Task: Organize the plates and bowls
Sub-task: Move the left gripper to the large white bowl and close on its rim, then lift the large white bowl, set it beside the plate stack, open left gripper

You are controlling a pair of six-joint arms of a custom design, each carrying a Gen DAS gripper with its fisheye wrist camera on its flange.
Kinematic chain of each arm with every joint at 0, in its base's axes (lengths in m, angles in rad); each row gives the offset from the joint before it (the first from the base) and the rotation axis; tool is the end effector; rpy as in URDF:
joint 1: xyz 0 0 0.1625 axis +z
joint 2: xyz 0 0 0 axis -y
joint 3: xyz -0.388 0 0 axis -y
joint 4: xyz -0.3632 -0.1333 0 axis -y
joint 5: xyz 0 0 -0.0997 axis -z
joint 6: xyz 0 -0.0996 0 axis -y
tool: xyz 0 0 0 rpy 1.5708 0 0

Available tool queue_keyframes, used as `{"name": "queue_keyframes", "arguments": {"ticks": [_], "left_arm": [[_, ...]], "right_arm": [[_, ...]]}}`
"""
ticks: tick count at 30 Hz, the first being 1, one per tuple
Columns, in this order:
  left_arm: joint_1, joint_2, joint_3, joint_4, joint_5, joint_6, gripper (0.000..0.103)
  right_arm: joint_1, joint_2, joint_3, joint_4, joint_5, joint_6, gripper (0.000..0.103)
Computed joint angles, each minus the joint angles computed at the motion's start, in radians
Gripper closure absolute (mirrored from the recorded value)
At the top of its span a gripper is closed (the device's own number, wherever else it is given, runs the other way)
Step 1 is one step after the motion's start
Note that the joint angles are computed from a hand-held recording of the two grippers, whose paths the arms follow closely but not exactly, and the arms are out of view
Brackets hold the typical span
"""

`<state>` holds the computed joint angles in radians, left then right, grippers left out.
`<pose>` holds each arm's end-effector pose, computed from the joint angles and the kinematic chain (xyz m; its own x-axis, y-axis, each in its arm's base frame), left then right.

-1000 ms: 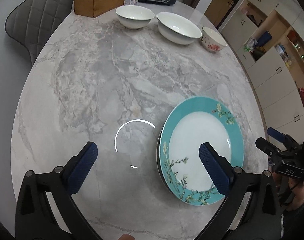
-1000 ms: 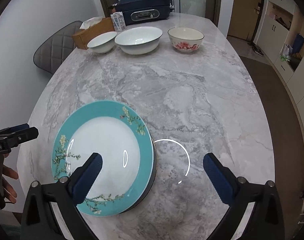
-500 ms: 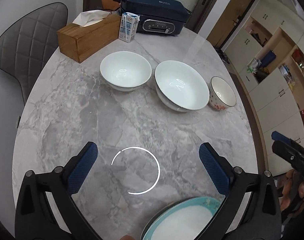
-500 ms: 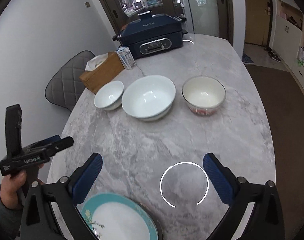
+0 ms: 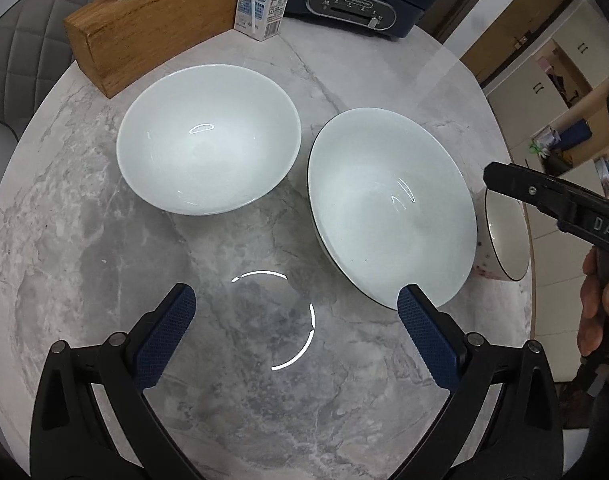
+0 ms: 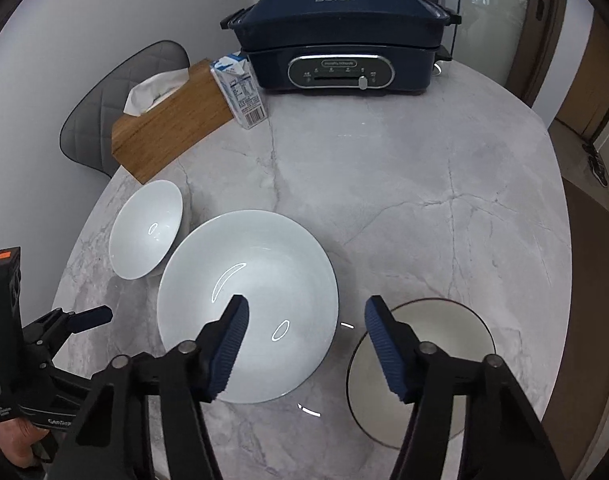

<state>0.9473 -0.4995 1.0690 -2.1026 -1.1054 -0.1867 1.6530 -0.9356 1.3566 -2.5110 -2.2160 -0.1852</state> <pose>-0.2892 -0.7069 0.0598 -0.8115 0.3756 -0.4477 0.4405 0.8966 -0.0462 0.1296 -0.6794 0.3068 -0.7936 0.0685 0.6046 -0.2212 0.8932 -0.3916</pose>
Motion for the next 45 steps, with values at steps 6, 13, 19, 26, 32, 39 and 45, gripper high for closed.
{"name": "queue_keyframes", "arguments": {"ticks": [6,13,19,26,32,39,45], "left_arm": [[0.009,0.061,-0.061,0.025,0.011,-0.037,0.002],[0.016,0.137,-0.158,0.077,0.007,-0.059,0.017],[0.03,0.208,-0.26,0.125,-0.072,-0.071,0.065],[0.035,0.249,-0.326,0.135,-0.086,-0.092,0.086],[0.04,0.246,-0.348,0.176,-0.078,-0.089,0.089],[0.017,0.141,-0.186,0.109,-0.072,-0.073,0.09],[-0.018,0.031,-0.026,0.074,-0.074,-0.017,0.089]], "right_arm": [[-0.027,0.06,-0.09,0.053,0.021,-0.014,0.042],[-0.05,0.136,-0.21,0.206,-0.01,0.01,0.042],[-0.062,0.158,-0.245,0.289,-0.014,0.027,0.08],[-0.068,0.146,-0.233,0.29,-0.005,0.018,0.09],[-0.067,0.117,-0.187,0.263,0.015,0.007,0.093],[-0.024,0.059,-0.09,0.187,0.015,-0.01,0.095],[0.005,-0.03,0.069,0.087,0.018,0.021,0.095]]}}
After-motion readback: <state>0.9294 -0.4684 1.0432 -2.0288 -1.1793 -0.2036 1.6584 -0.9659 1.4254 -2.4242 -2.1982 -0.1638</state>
